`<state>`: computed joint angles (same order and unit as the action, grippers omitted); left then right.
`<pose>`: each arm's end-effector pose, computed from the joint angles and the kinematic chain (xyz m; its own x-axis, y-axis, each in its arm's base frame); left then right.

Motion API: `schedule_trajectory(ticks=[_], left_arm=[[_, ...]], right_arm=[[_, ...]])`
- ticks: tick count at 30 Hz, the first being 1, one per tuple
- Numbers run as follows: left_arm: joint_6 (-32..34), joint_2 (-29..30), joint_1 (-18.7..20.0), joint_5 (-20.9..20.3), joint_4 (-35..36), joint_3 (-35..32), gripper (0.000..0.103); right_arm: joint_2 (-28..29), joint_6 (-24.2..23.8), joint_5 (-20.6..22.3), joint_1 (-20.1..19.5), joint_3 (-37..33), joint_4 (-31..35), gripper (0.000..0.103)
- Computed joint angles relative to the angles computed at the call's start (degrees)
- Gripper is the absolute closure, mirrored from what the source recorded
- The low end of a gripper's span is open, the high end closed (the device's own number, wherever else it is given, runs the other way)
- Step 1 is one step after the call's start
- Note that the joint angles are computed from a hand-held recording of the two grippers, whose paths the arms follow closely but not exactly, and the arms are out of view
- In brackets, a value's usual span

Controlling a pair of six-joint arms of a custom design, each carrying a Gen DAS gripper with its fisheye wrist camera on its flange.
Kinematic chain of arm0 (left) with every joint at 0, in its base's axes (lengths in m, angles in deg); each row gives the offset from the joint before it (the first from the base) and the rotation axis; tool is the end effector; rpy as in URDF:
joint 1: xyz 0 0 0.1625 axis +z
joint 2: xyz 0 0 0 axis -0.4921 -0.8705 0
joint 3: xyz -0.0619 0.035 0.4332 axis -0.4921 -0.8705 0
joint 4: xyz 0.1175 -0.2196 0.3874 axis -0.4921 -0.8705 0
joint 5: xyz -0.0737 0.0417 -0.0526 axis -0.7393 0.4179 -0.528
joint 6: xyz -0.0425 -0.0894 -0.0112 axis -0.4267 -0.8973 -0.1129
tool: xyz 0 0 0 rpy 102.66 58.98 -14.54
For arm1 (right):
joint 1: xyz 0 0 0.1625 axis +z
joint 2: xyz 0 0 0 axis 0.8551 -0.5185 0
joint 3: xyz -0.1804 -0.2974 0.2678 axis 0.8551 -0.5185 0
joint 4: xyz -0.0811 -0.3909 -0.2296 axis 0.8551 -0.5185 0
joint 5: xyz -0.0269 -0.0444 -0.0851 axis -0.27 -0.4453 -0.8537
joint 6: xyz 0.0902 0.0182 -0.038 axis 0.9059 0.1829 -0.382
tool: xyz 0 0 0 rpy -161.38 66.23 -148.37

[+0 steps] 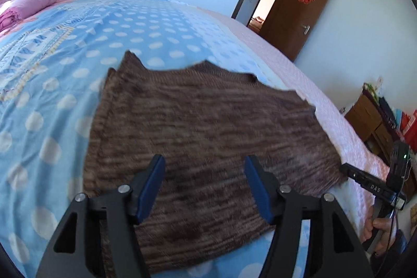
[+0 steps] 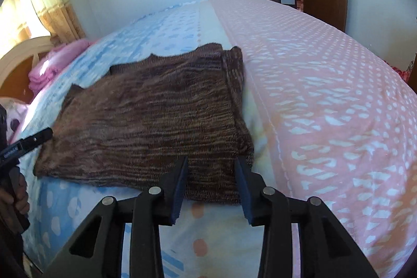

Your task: Fold small clothes

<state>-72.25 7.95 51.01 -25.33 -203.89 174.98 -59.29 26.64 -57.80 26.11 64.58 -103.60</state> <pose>-0.3001 -0.3516 0.1120 -0.8922 -0.1902 -0.4096 0.2026 0.6420 -0.7394 0.0680 -0.4469 0.3247 -0.6752 -0.4121 0.6117 -0.6682 0.6931 -0.2706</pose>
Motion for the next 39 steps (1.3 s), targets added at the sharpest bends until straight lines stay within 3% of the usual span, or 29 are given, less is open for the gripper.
schedule_trajectory(ticks=[6,8,12,17,21,25,29,33,36,39], left_arm=[[1.4,2.5,-0.4,0.1,-1.1,0.5,0.032],[1.7,2.4,-0.2,-0.2,-2.2,0.8,0.032],[3.2,2.7,-0.5,-0.2,-3.8,1.2,0.027],[6.1,2.3,-0.3,-0.7,-11.8,3.5,0.027],[7.1,2.3,-0.1,-1.0,-14.4,4.1,0.027],[3.5,0.5,-0.8,-1.2,-9.4,3.6,0.027],[0.7,-1.8,-0.4,1.3,-3.9,1.8,0.026],[0.2,-2.0,3.9,5.3,5.4,-3.7,0.023],[2.4,-0.7,8.2,7.3,5.5,-6.7,0.023],[-5.5,-0.3,12.0,9.8,17.6,-10.1,0.023]], right_arm=[[-0.2,-1.1,-0.1,-0.5,2.7,-6.1,0.068],[-1.0,-2.2,0.2,-0.4,2.7,-4.3,0.097],[-4.1,-3.2,-0.2,-0.4,2.8,-0.4,0.098],[-7.0,-3.0,0.9,-2.7,2.2,5.2,0.098],[-8.4,0.4,2.6,-3.5,0.7,10.1,0.097],[-10.3,2.1,7.3,-2.5,1.1,2.1,0.093],[-4.2,1.7,6.8,3.2,-2.1,-0.5,0.093],[6.3,1.3,5.2,8.8,-6.8,-4.0,0.093],[14.8,4.1,1.9,10.3,-11.9,-5.2,0.093],[21.1,4.3,-2.5,9.4,-14.9,-6.4,0.093]])
